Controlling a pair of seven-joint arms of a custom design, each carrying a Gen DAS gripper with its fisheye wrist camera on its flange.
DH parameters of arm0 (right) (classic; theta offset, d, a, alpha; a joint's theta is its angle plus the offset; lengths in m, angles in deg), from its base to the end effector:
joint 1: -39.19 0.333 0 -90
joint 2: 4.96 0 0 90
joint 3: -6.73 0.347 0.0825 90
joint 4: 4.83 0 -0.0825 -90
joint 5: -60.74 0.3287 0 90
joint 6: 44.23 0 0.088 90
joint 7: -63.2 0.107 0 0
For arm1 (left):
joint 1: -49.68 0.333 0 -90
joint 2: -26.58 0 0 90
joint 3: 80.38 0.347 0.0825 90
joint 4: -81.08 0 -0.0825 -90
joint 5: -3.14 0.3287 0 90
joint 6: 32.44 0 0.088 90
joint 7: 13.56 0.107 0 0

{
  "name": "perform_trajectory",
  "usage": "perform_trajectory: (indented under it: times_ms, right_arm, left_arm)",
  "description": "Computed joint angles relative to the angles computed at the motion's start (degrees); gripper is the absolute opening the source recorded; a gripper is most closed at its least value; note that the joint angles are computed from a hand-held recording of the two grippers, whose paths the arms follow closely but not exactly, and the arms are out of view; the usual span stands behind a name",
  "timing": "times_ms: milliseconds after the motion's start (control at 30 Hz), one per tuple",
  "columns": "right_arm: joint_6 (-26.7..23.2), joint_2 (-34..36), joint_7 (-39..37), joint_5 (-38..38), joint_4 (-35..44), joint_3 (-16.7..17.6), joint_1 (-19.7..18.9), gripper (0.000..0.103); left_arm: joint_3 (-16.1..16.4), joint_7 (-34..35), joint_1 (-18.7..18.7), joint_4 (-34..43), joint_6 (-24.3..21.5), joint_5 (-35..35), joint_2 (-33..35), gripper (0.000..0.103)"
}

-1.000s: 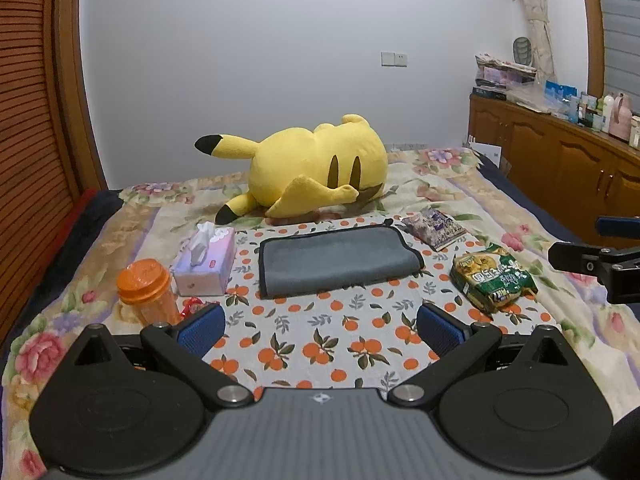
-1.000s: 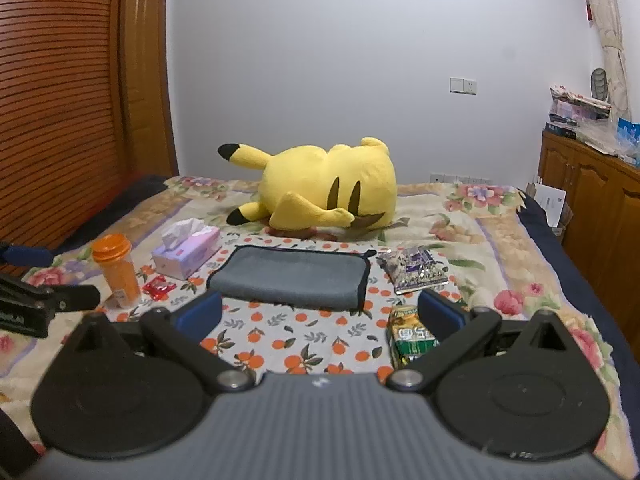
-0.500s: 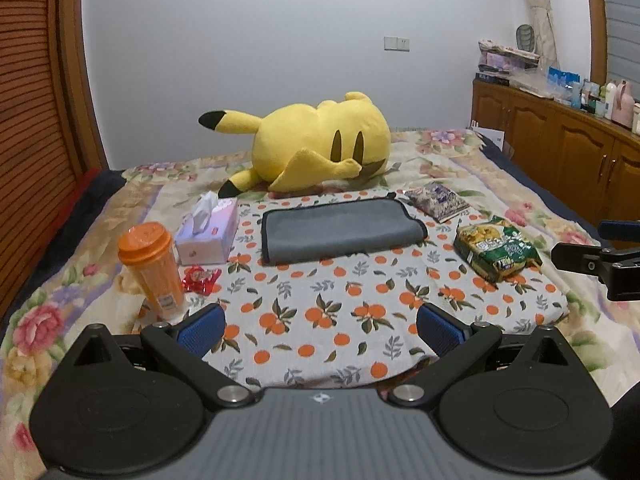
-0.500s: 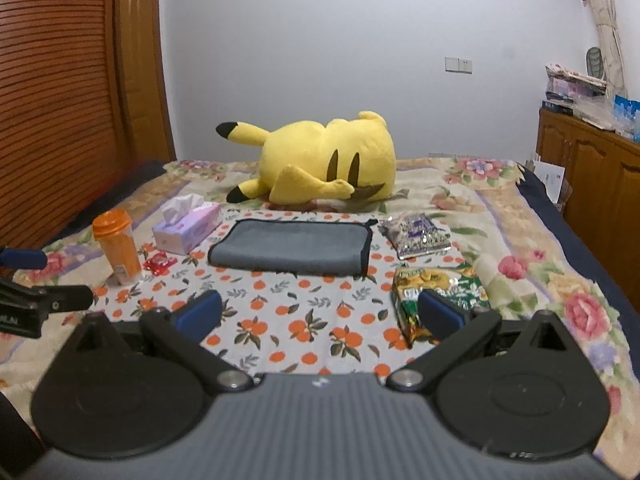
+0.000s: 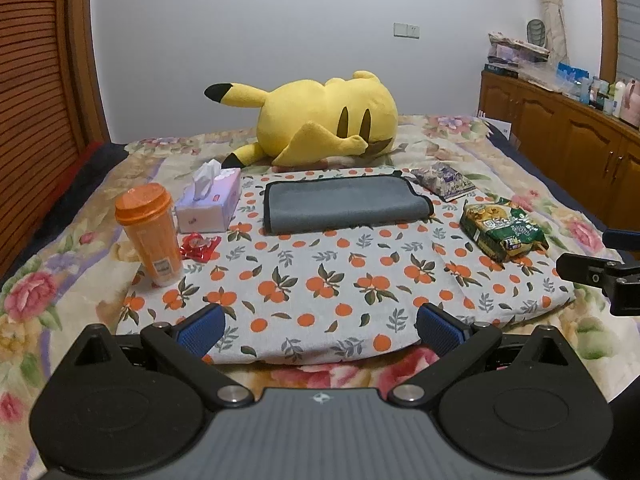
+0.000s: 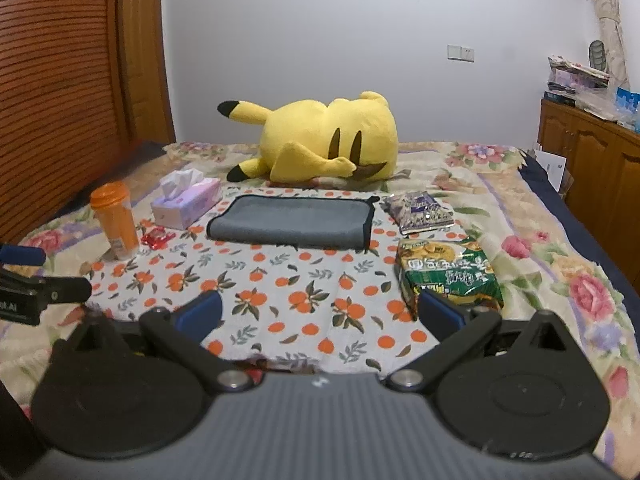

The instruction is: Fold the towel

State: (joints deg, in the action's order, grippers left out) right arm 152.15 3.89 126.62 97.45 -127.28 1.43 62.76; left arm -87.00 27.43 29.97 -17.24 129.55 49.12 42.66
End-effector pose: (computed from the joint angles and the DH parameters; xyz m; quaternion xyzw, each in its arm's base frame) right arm 0.5478 0.1122 0.5272 -0.6248 0.5829 -0.3341 0.3977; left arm 0.5624 -0.3075 0.5638 -0.5479 0.7049 -0.3415 0.2939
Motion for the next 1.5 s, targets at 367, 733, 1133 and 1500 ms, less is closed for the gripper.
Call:
perform_trajectory:
  times_ms: [367, 733, 1133, 1500]
  right_arm:
    - [0.43, 1.58, 0.90, -1.22, 0.08, 0.08, 0.13, 0.103]
    - [-0.96, 2.79, -3.00, 3.07, 1.32, -6.62, 7.02, 0.103]
    - [5.29, 1.99, 1.24, -0.95, -1.58, 3.08, -2.16, 0.103]
    - [9.86, 1.76, 7.54, -7.34, -3.73, 6.80, -6.69, 0.103]
  left_arm:
    - [1.20, -2.67, -0.55, -0.93, 0.33, 2.56, 1.31, 0.103]
    - [1.85, -5.42, -0.53, -2.00, 0.95, 4.77, 1.37, 0.103]
    - [3.67, -20.32, -1.47, -2.75, 3.06, 20.24, -0.39, 0.103]
    - [2.04, -29.08, -0.22, -2.36, 2.97, 30.54, -1.13, 0.103]
